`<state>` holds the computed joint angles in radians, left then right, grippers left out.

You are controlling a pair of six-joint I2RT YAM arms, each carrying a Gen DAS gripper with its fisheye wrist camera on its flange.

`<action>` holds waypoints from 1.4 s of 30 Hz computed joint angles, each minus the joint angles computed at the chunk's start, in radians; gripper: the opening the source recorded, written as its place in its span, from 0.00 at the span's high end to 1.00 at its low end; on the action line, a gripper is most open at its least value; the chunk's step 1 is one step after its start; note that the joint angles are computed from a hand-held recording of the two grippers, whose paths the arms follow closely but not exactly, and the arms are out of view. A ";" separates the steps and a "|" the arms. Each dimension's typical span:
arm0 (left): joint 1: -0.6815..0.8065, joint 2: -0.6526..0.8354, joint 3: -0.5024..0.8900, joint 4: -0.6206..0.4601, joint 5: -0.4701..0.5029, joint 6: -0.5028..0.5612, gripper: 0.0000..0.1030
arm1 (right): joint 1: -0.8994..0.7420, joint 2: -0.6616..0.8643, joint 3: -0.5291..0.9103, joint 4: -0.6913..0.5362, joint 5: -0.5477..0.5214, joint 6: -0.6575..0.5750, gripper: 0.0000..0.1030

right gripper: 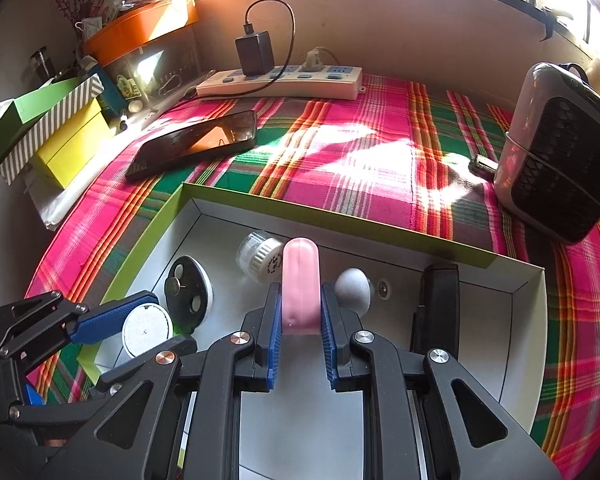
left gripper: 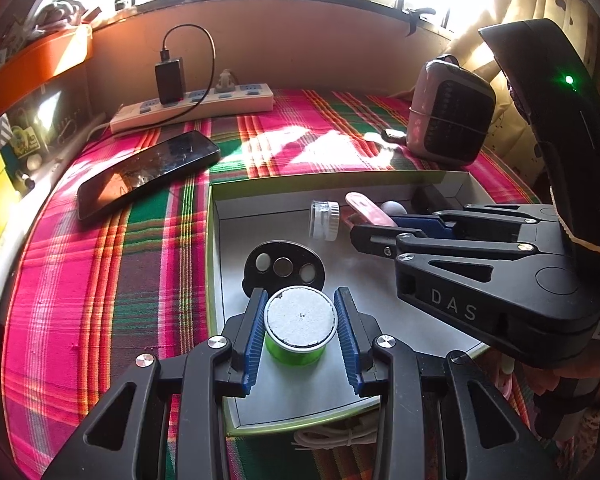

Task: Organize objects
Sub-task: 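Lower both held objects into the box and open both tools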

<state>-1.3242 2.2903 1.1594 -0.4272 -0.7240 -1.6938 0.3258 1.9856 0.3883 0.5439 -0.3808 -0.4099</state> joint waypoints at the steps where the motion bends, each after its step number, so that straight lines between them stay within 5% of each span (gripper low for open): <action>1: 0.000 0.000 0.001 -0.001 0.000 0.002 0.69 | 0.002 0.003 0.003 0.000 0.001 0.001 0.82; 27: 0.002 0.001 0.003 0.002 0.008 0.003 0.68 | 0.014 0.019 0.013 0.007 0.021 0.011 0.81; 42: -0.006 0.000 0.019 -0.033 0.011 -0.004 0.63 | 0.013 -0.049 -0.032 0.007 0.014 0.014 0.65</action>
<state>-1.3301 2.2906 1.1780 -0.4602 -0.7126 -1.6978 0.3386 1.9362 0.3562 0.5508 -0.3667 -0.3955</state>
